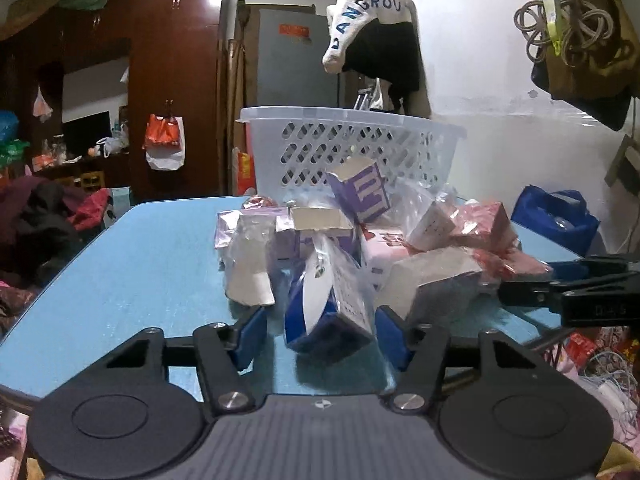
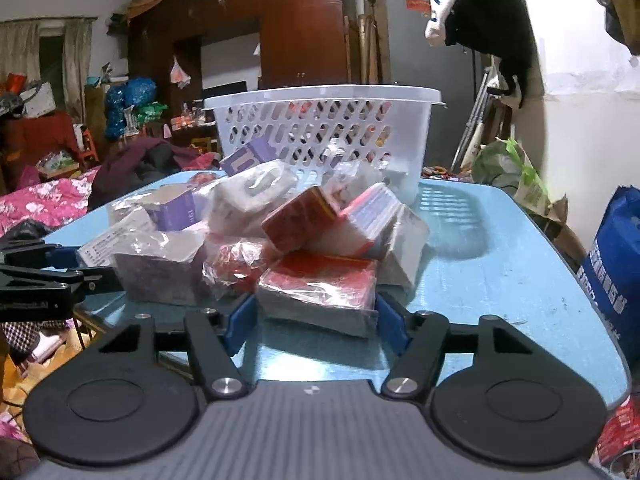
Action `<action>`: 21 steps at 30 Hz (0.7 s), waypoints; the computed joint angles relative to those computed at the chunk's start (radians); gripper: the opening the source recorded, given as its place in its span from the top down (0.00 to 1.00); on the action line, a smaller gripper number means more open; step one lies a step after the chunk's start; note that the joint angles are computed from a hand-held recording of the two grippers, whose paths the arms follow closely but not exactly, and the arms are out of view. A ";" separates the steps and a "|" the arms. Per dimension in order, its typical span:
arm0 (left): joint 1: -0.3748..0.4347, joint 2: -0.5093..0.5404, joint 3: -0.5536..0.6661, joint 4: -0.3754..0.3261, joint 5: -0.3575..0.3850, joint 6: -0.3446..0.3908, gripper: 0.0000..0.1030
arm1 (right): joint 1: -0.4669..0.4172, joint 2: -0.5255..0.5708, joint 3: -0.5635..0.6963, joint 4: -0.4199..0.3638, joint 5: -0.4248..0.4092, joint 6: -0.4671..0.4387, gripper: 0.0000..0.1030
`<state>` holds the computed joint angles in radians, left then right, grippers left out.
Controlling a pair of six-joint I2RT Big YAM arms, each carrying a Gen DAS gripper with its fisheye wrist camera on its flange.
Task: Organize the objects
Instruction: 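Grasp red-and-white tissue pack with right tool while left tool grasps blue-and-white box, then lift tissue pack into the basket with right tool while left tool drops blue-and-white box in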
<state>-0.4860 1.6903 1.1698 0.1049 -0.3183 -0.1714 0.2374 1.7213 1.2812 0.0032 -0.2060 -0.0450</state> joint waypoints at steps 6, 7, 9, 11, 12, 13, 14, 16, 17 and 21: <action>-0.025 0.026 0.015 0.021 -0.069 0.070 0.41 | 0.017 0.008 0.010 -0.002 0.052 -0.022 0.36; -0.021 0.022 0.010 0.023 -0.051 0.066 0.52 | 0.013 0.004 0.009 -0.009 0.044 -0.025 0.36; -0.013 0.010 -0.003 0.027 -0.013 0.044 0.54 | -0.001 -0.014 -0.007 -0.005 0.037 -0.019 0.36; -0.014 -0.004 -0.028 0.061 -0.018 0.047 0.55 | -0.012 -0.032 -0.025 0.004 0.043 -0.021 0.36; -0.015 -0.014 -0.043 0.081 -0.023 0.051 0.55 | -0.018 -0.040 -0.031 0.004 0.044 -0.022 0.36; -0.016 -0.024 -0.057 0.097 -0.026 0.056 0.55 | -0.025 -0.046 -0.036 0.002 0.037 -0.022 0.36; -0.017 -0.034 -0.068 0.107 -0.029 0.065 0.55 | -0.033 -0.050 -0.037 -0.005 0.027 -0.018 0.36; -0.014 -0.050 -0.084 0.120 -0.025 0.065 0.55 | -0.045 -0.057 -0.040 -0.004 0.017 -0.005 0.36; -0.009 -0.056 -0.088 0.124 -0.017 0.060 0.55 | -0.049 -0.058 -0.041 -0.001 0.015 -0.001 0.36; 0.010 -0.073 -0.093 0.158 0.012 0.041 0.55 | -0.066 -0.069 -0.035 0.014 -0.018 0.032 0.36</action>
